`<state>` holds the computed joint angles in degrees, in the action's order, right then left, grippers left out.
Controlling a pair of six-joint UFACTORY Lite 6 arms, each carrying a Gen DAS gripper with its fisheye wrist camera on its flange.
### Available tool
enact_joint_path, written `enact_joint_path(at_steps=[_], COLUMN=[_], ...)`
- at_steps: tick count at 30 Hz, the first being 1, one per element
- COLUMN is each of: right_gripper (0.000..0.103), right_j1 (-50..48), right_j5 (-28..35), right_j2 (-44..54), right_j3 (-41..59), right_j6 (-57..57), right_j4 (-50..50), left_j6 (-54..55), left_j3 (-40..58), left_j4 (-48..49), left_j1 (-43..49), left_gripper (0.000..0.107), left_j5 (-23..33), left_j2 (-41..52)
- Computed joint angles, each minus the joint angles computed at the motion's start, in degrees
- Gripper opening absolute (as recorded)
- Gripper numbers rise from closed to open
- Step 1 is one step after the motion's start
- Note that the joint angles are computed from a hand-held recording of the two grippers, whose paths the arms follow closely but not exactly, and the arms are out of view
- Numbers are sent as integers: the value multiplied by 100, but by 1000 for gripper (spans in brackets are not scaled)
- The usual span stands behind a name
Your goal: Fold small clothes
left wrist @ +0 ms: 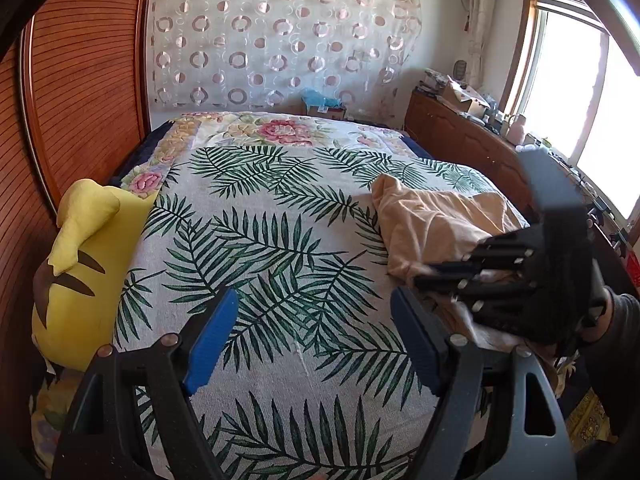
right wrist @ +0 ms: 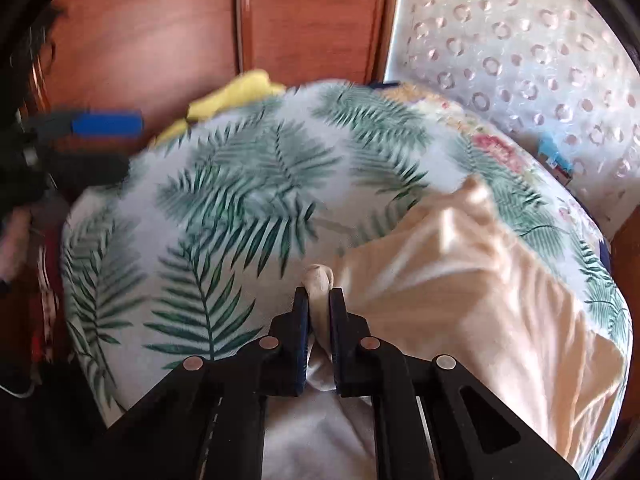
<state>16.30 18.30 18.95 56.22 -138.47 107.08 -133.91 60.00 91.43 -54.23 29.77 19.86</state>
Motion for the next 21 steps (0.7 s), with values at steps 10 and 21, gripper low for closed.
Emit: enact_joint_path(at_steps=[10, 21], right_gripper=[9, 13], right_j1=[-1932, -2718], right_j5=[1046, -156], right_j2=[-633, 932], right_j3=[730, 2705], right_j6=[1847, 3819], right_j4=[-1482, -2698], left_j6=[86, 556], left_j3=[414, 1081], left_j4=[34, -332], left_j1=[-70, -257], left_gripper=[79, 79], left_j5=[-186, -358], left_j2=[389, 896])
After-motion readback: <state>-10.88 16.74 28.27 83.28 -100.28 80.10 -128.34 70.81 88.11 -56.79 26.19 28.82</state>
